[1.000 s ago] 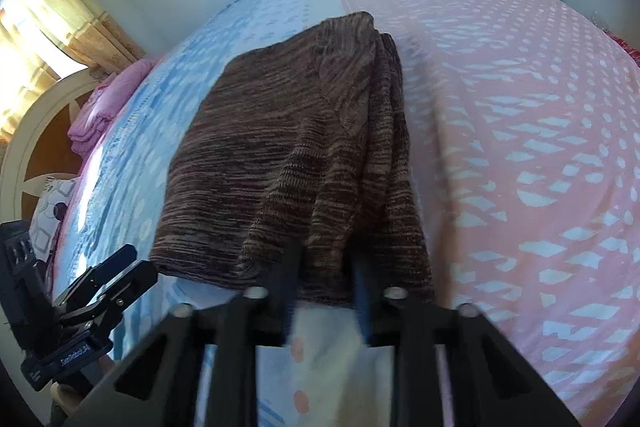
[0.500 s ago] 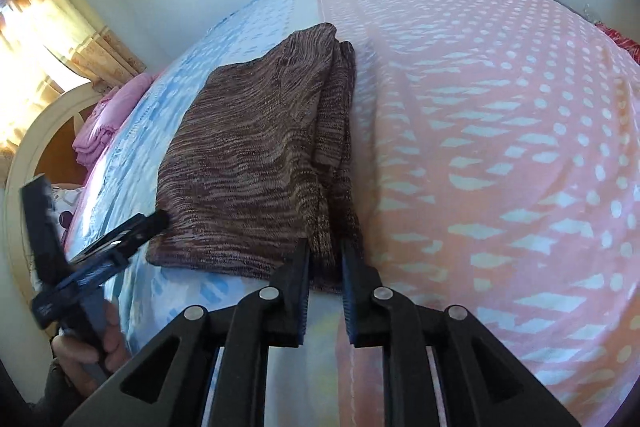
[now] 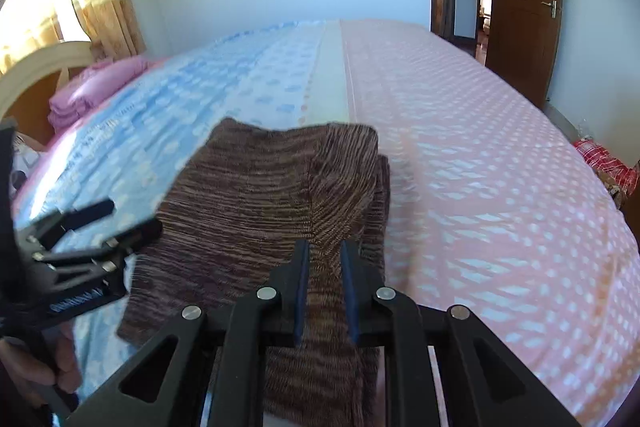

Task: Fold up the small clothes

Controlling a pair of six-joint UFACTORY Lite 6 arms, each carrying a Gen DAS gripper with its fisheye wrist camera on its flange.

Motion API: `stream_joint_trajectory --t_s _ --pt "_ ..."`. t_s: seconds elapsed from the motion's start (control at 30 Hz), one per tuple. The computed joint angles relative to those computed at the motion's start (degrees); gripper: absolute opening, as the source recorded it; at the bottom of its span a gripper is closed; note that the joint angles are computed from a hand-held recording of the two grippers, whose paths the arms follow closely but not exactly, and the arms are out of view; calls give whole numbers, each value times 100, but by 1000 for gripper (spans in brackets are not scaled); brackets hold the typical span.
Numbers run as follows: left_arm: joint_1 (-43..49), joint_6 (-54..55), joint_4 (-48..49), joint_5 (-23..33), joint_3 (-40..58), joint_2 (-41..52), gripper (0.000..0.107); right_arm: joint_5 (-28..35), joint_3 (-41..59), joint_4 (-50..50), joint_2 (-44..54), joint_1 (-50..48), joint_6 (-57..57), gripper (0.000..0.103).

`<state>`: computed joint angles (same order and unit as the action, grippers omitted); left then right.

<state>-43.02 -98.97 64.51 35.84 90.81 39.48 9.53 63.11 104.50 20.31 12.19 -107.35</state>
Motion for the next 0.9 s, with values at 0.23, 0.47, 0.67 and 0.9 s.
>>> stream_joint_trajectory --t_s 0.23,0.47,0.67,0.9 --pt "348 1148 -835 140 1569 1296 84 154 240 1377 762 -387 -1203 55" --pt "406 617 -578 -70 1331 1303 95 771 138 863 814 -711 -480 56" --pt "952 -120 -146 -1679 -168 215 95 2149 -288 730 406 -1560 49 58" --pt "1592 328 -1203 -3082 350 654 95 2123 1867 -1901 1585 -1339 2766 73"
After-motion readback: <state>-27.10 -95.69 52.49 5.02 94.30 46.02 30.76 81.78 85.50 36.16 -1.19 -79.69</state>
